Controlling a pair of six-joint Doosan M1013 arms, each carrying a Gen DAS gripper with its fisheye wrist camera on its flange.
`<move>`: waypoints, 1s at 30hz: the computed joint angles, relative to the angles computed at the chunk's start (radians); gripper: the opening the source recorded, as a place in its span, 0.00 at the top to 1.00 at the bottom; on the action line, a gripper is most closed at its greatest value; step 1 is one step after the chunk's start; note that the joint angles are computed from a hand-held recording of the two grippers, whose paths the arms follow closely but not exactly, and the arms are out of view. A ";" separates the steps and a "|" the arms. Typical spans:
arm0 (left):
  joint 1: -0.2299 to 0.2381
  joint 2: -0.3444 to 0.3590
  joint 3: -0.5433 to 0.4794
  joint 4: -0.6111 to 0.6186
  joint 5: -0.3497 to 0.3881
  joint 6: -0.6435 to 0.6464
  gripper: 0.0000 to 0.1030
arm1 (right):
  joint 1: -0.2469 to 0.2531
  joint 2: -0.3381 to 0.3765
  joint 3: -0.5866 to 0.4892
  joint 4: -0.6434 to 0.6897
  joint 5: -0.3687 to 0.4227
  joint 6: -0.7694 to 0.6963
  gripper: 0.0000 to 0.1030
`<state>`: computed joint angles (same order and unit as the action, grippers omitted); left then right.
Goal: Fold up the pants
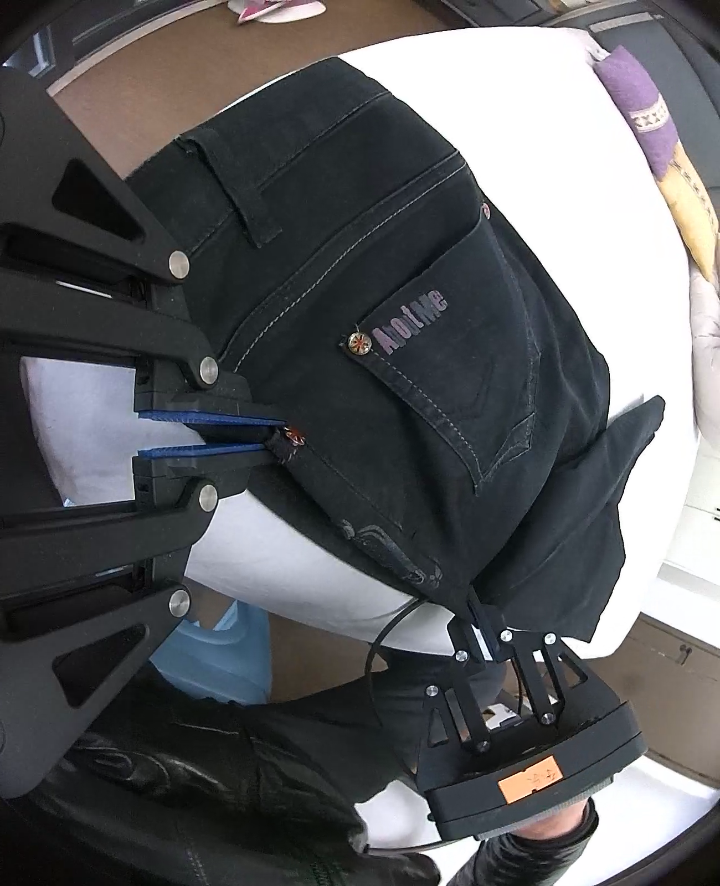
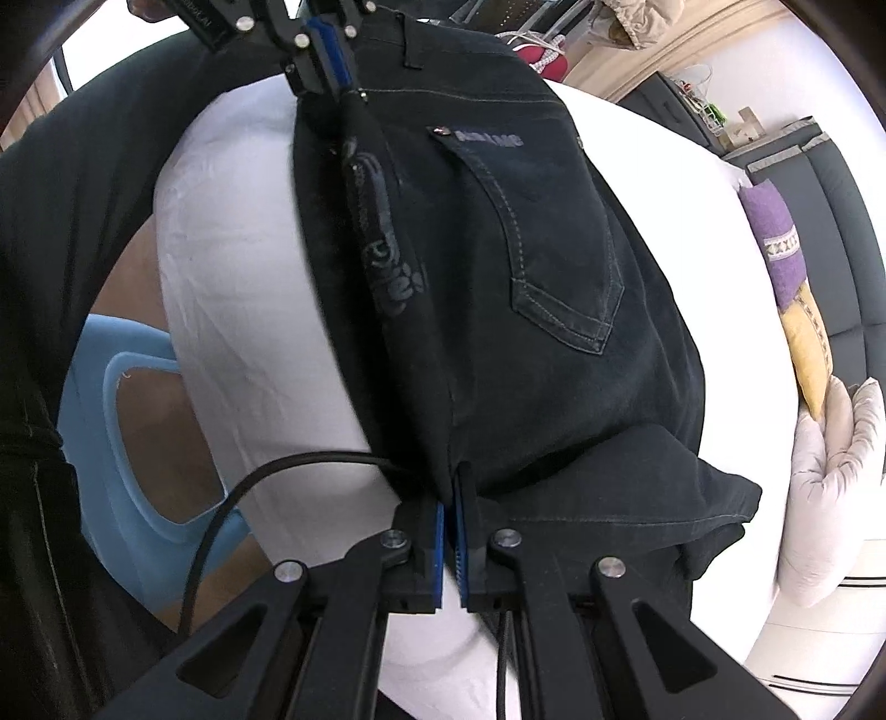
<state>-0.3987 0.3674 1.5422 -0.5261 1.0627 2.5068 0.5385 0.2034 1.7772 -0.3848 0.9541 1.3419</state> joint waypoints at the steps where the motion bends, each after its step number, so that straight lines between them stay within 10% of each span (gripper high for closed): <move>1: 0.013 0.006 -0.003 -0.002 0.004 0.009 0.95 | 0.004 -0.001 0.004 -0.005 -0.001 0.008 0.95; 19: 0.043 -0.054 0.049 -0.009 -0.114 -0.126 0.88 | 0.062 0.017 0.036 -0.154 -0.009 0.189 0.93; 30: -0.099 0.100 -0.101 -0.092 -0.143 -0.344 0.88 | 0.047 -0.026 0.070 -0.154 -0.067 0.476 0.84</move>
<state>-0.4975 0.4676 1.4413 -0.6183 0.9194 2.1627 0.5850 0.1777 1.8475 -0.5391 0.8873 1.8175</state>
